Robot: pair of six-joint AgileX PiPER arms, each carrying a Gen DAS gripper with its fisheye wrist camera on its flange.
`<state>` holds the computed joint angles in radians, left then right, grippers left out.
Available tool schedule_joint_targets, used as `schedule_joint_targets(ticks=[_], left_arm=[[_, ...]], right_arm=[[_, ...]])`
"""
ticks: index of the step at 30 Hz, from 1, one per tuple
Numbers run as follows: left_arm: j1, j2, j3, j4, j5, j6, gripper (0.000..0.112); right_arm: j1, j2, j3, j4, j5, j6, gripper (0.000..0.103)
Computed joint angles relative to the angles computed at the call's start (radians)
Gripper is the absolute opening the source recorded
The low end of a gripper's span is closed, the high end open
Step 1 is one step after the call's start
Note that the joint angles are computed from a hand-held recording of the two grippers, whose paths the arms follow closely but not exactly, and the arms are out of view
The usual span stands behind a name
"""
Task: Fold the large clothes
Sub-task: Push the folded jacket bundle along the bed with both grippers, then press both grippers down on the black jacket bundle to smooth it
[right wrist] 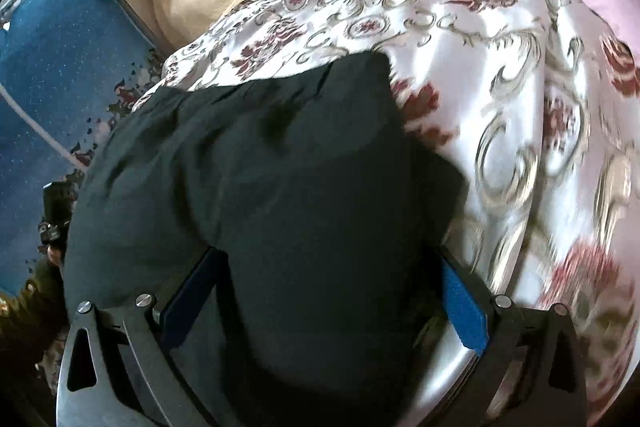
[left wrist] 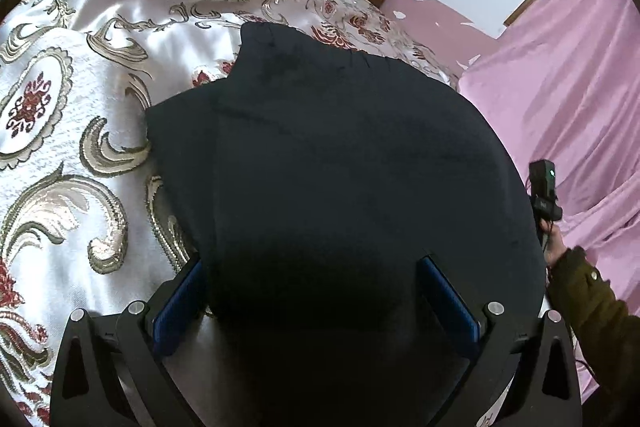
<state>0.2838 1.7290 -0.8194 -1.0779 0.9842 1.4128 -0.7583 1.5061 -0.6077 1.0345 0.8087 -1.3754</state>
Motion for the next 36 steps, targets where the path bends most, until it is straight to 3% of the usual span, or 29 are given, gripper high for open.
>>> schedule_joint_targets(ticks=[5,9,14,17,20,24,32,36], left_arm=[[0.008,0.02,-0.003,-0.007,0.022,0.03,0.103],[0.04,0.047,-0.02,0.016,0.082,0.057,0.103],[0.063,0.078,-0.048,0.047,0.163,0.063,0.103],[0.054,0.076,-0.064,0.063,0.167,0.009,0.101],[0.001,0.018,-0.043,0.126,0.084,-0.077,0.093],[-0.048,-0.077,0.001,0.163,0.004,-0.165,0.074],[-0.117,-0.221,0.049,0.216,-0.103,-0.382,0.038],[-0.194,-0.368,0.1,0.289,-0.19,-0.466,0.023]], right_arm=[[-0.046,0.154,-0.052,0.076,0.091,-0.05,0.102],[-0.098,0.211,0.013,0.162,0.173,-0.232,0.102],[-0.112,0.224,0.039,0.141,0.237,-0.267,0.102],[-0.1,0.22,0.038,0.136,0.229,-0.229,0.102],[-0.059,0.179,0.05,0.115,0.175,-0.146,0.102],[0.031,0.08,0.087,0.076,0.073,-0.007,0.1],[0.167,-0.129,0.149,0.034,-0.041,0.22,0.053],[0.309,-0.271,0.152,-0.077,-0.142,0.45,0.037]])
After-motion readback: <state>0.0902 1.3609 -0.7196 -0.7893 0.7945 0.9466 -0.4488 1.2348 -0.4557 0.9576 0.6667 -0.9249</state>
